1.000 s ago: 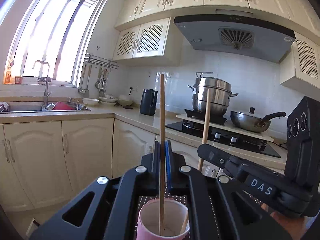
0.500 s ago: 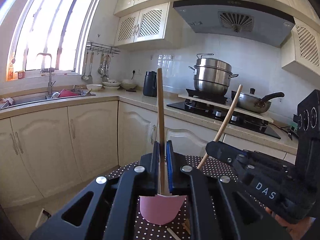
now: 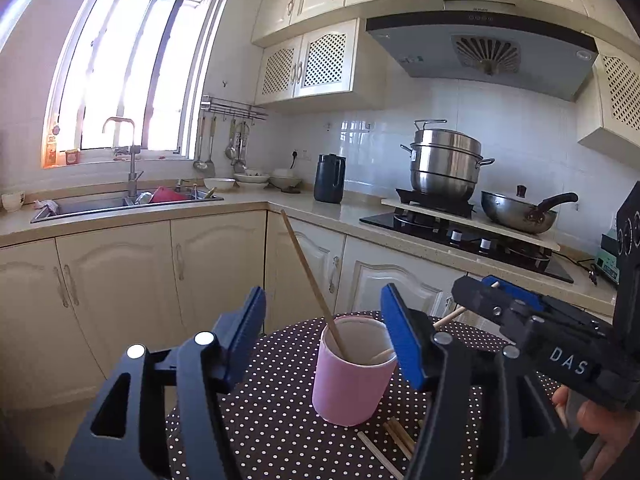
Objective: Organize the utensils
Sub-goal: 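Open both grippers and move them back toward the chopstick pile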
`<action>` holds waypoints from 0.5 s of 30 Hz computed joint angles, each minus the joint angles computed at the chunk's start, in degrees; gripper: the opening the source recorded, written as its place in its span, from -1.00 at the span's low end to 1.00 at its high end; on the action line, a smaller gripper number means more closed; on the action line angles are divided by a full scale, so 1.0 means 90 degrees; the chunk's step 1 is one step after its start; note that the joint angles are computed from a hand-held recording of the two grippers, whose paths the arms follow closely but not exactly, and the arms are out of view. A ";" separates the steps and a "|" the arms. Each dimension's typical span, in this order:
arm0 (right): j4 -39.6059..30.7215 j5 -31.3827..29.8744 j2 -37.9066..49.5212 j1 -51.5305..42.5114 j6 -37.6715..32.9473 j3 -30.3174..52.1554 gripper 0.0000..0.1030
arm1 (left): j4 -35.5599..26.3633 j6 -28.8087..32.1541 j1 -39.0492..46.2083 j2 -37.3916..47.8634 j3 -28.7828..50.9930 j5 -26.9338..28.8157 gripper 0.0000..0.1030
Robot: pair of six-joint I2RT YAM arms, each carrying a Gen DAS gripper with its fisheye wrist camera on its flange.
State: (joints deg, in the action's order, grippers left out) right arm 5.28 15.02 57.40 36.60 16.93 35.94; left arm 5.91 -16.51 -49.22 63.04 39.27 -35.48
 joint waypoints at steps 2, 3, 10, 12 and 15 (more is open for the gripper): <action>-0.0222 0.0220 -0.0297 0.0175 0.0011 -0.0043 -0.02 | -0.0191 -0.0035 -0.0201 -0.0297 -0.0059 -0.0299 0.23; -0.0335 0.0343 -0.0426 0.0276 0.0024 -0.0050 -0.02 | -0.0284 -0.0039 -0.0308 -0.0443 -0.0080 -0.0421 0.25; -0.1345 0.1603 -0.1303 0.1398 0.0174 -0.0080 -0.01 | -0.1145 -0.0396 -0.1325 -0.1179 -0.0065 -0.1515 0.36; -0.1610 0.2119 -0.1466 0.1855 0.0211 -0.0092 0.01 | -0.1354 -0.0509 -0.1695 -0.1258 -0.0090 -0.1908 0.41; -0.2066 0.2806 -0.1671 0.2511 0.0355 -0.0085 0.05 | -0.1859 -0.0794 -0.2206 -0.1254 -0.0017 -0.2392 0.43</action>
